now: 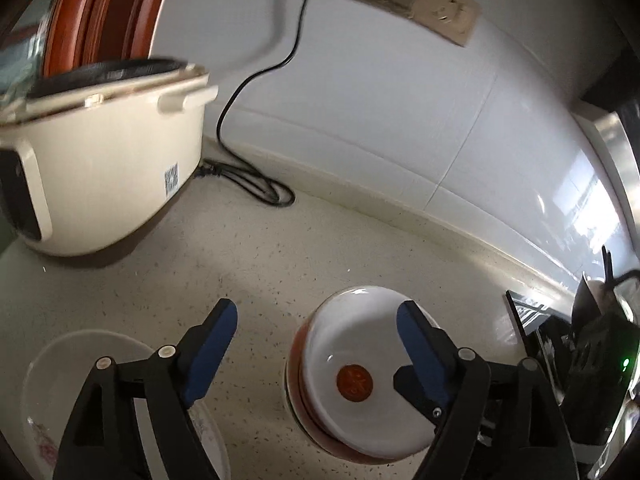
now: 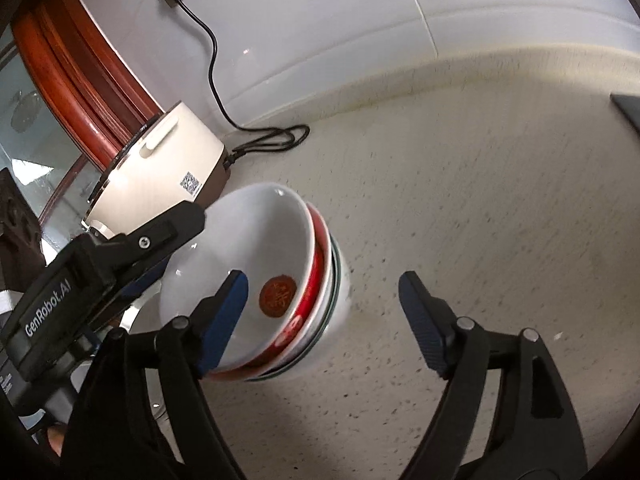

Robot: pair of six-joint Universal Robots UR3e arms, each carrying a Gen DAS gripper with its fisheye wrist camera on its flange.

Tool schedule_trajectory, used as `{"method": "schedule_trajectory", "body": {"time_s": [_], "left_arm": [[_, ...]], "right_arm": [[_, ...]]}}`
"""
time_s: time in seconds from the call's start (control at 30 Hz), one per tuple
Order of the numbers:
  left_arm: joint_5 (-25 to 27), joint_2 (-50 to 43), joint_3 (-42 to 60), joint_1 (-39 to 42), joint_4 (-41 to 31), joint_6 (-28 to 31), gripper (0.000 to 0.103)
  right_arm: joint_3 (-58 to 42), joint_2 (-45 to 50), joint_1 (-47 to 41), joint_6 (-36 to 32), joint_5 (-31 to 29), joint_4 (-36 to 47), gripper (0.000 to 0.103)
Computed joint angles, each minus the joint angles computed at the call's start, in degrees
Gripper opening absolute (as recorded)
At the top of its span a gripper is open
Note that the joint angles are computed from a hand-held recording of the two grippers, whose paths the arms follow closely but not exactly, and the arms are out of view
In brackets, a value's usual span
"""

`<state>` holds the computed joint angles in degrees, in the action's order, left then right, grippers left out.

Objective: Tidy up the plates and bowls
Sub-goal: 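Grasp the stacked bowls' rims with both grippers and lift them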

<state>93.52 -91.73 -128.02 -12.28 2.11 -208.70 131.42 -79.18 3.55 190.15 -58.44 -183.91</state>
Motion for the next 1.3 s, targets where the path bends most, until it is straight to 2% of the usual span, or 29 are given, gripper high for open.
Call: {"method": "schedule_trajectory", "body": {"time_s": [0.13,0.67,0.83,0.93,1.03,1.13,1.3], "left_arm": [[-6.4,-0.7,-0.3,3.0,-1.2,-0.2,0.083],[-7.7,-3.5,1.9,3.1,-3.9,-1.5,0.085],[-18.6,-4.4,0.5,7.5,-3.9,-1.8,0.085],[-17.9,-4.7,0.7,6.7,-3.4,-1.7,0.085],[-16.0,-5.3,1.8,4.9,-4.1,-1.2,0.085],[-14.8,-7.2,4.1,2.8,-4.6,0.0,0.085],[-18.4,-8.6,5.1,2.6,-4.0,0.2,0.085]], "right_arm": [[0.5,1.2,-1.3,0.2,3.9,0.5,0.083],[-1.4,3.4,-0.6,0.9,6.5,2.6,0.084],[-1.1,3.6,-1.2,0.4,8.1,3.2,0.082],[-1.0,0.8,-1.7,-2.5,8.5,7.6,0.068],[-1.0,-4.0,-1.7,-5.8,4.6,13.6,0.067],[0.2,-6.7,-4.3,-8.6,6.4,18.5,0.067],[2.7,-9.4,-8.1,-9.9,9.5,21.8,0.068]]}}
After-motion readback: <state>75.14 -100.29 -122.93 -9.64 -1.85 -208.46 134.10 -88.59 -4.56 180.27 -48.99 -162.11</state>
